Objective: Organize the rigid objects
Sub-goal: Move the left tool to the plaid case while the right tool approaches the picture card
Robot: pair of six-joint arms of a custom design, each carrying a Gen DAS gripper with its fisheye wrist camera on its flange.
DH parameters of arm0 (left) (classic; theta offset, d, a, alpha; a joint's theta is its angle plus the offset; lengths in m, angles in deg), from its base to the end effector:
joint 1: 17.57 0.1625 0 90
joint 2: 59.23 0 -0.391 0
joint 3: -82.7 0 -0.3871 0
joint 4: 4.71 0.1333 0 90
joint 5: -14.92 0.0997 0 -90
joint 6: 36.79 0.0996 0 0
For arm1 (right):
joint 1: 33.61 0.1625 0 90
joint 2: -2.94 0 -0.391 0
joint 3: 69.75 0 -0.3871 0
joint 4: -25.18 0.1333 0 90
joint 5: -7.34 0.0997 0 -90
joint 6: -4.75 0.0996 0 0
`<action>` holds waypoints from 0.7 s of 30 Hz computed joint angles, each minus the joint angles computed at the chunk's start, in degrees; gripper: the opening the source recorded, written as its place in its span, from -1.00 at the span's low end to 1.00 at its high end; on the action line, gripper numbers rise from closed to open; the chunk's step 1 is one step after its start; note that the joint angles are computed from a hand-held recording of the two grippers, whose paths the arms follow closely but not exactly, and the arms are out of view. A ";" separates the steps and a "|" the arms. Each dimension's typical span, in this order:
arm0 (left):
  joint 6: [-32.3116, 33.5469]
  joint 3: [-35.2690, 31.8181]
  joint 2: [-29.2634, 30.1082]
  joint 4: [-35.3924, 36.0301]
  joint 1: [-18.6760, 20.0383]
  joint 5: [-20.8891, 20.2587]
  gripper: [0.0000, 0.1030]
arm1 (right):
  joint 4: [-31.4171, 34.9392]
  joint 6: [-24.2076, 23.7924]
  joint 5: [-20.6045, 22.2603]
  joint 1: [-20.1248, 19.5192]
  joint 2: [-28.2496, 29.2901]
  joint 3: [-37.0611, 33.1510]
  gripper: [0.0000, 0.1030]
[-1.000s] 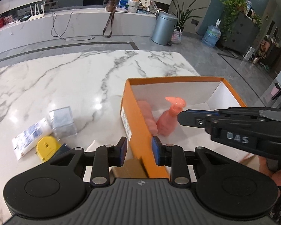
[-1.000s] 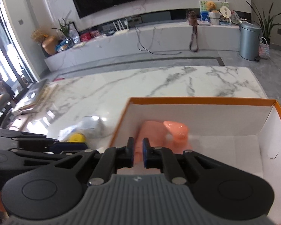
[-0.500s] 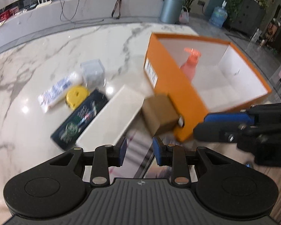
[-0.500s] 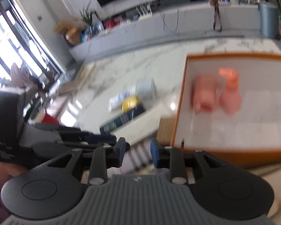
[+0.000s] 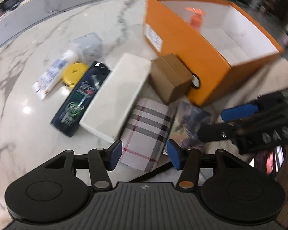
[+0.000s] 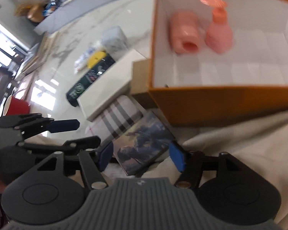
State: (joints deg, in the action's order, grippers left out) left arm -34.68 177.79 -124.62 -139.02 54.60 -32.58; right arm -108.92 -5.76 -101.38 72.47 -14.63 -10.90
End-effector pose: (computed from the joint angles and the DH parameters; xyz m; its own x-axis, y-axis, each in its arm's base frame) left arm 0.0029 -0.6460 0.2803 -0.7426 0.0974 -0.6626 0.3239 0.9182 -0.2280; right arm 0.3101 -0.7098 -0.0642 -0.8486 -0.4181 0.3242 -0.4388 0.8985 0.0101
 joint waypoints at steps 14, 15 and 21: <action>5.84 -8.05 3.98 12.79 1.72 -0.93 0.50 | 5.96 6.95 -2.46 0.19 5.04 -7.59 0.45; 6.19 -8.25 4.08 13.52 1.62 -0.81 0.52 | 6.27 7.10 -2.60 0.18 5.30 -7.96 0.45; 7.10 -7.99 4.31 15.33 0.93 1.13 0.53 | 5.24 6.98 -1.54 -0.26 5.98 -8.24 0.44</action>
State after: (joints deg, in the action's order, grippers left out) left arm -27.58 169.80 -120.31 -123.69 55.52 -31.45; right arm -103.68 1.22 -102.92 72.21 -8.64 -19.14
